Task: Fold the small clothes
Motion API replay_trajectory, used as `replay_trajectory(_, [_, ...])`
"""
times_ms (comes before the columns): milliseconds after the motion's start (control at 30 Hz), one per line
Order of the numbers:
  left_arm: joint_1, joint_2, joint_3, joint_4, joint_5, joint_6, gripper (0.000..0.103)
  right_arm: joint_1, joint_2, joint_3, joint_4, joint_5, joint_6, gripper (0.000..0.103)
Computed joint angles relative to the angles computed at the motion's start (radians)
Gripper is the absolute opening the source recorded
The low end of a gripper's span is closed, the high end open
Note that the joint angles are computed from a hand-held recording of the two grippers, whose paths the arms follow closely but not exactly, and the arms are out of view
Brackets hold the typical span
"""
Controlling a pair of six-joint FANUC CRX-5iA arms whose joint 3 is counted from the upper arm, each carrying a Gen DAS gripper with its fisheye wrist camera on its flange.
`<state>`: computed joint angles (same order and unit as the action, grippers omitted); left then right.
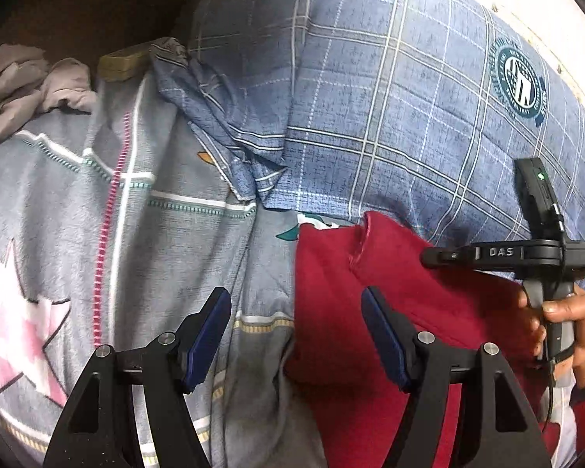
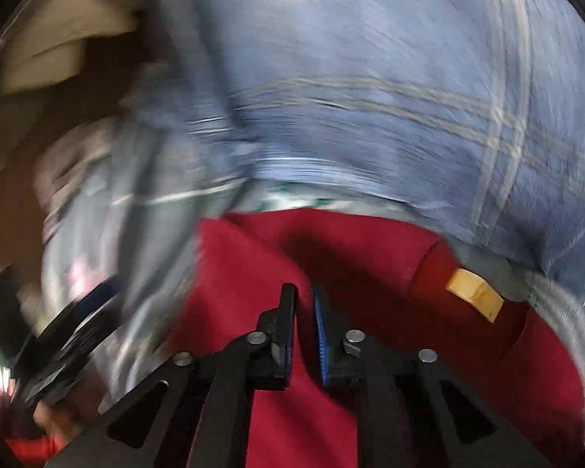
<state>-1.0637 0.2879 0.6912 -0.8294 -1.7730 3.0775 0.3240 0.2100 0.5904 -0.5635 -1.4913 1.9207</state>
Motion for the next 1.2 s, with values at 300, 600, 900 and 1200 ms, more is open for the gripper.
replay_trajectory(300, [0.037, 0.026, 0.011, 0.058, 0.051, -0.038, 0.069, -0.313, -0.305, -0.272, -0.132, 0.118, 0.221, 0.064])
replay_trajectory(600, [0.049, 0.096, 0.072, 0.071, 0.044, -0.101, 0.069, -0.268, -0.453, -0.554, 0.113, 0.303, 0.268, 0.052])
replay_trajectory(900, [0.036, 0.08, 0.06, 0.053, 0.039, -0.075, 0.069, -0.334, -0.46, -0.61, 0.199, 0.372, 0.2, 0.008])
replay_trajectory(1200, [0.048, 0.035, 0.001, 0.073, 0.066, 0.022, 0.069, -0.484, -0.482, -0.502, -0.103, 0.209, 0.236, 0.058])
